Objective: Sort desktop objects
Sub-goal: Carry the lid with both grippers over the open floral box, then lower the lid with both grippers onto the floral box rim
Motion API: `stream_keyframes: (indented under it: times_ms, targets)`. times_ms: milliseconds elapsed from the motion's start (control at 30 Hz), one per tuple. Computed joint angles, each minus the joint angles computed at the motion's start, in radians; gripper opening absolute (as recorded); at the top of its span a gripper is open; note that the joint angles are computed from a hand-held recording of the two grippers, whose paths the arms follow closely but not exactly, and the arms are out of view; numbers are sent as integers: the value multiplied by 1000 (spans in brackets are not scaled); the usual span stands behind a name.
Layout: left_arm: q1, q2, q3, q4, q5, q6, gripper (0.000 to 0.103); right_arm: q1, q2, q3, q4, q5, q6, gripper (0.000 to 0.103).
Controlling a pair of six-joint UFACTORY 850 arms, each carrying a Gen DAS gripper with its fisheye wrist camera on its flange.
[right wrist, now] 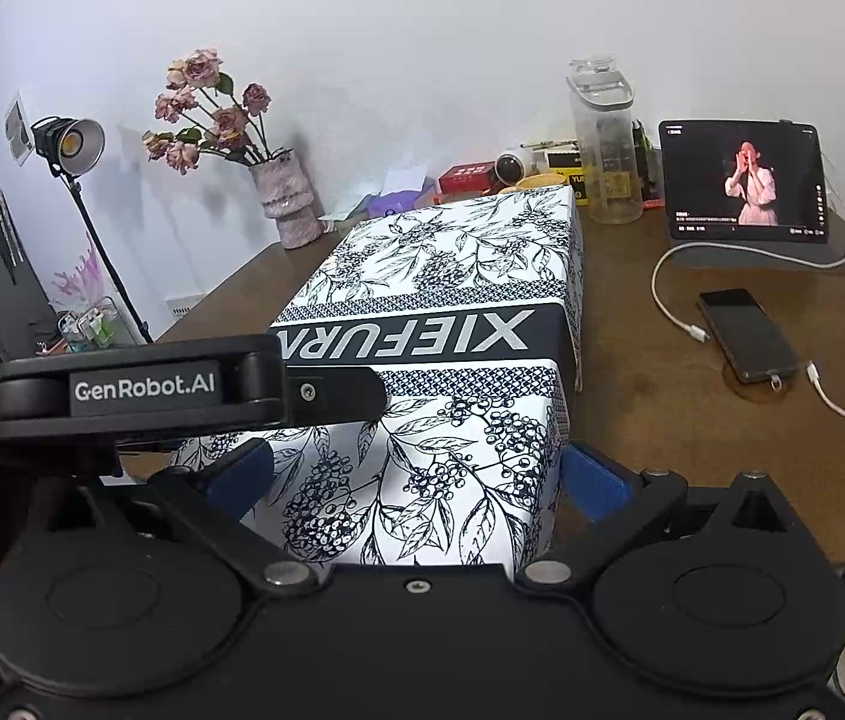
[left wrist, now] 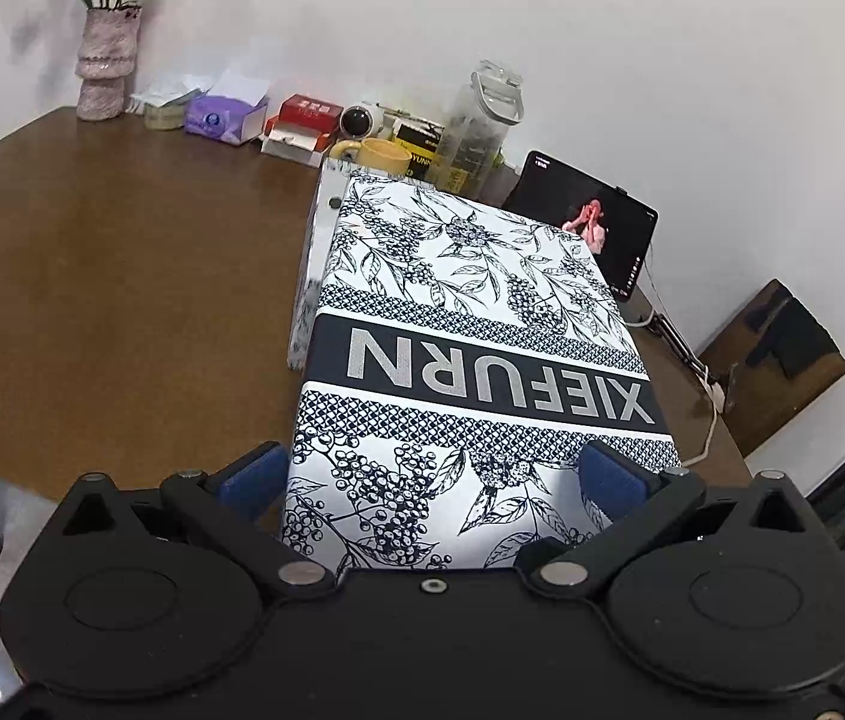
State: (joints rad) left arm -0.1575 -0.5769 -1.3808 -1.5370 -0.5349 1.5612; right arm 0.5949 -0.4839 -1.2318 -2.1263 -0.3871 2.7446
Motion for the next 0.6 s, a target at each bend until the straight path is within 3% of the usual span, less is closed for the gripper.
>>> stream_keyframes:
  times_ms: [300,600]
  targets:
    - [-7,-187,-267,141,10,-207,103,-88,-133,-189,-10,102,-77,103]
    - [-18,-396,-600,384,-8,-500,103,-147,-291,-425,148,212,-283,103]
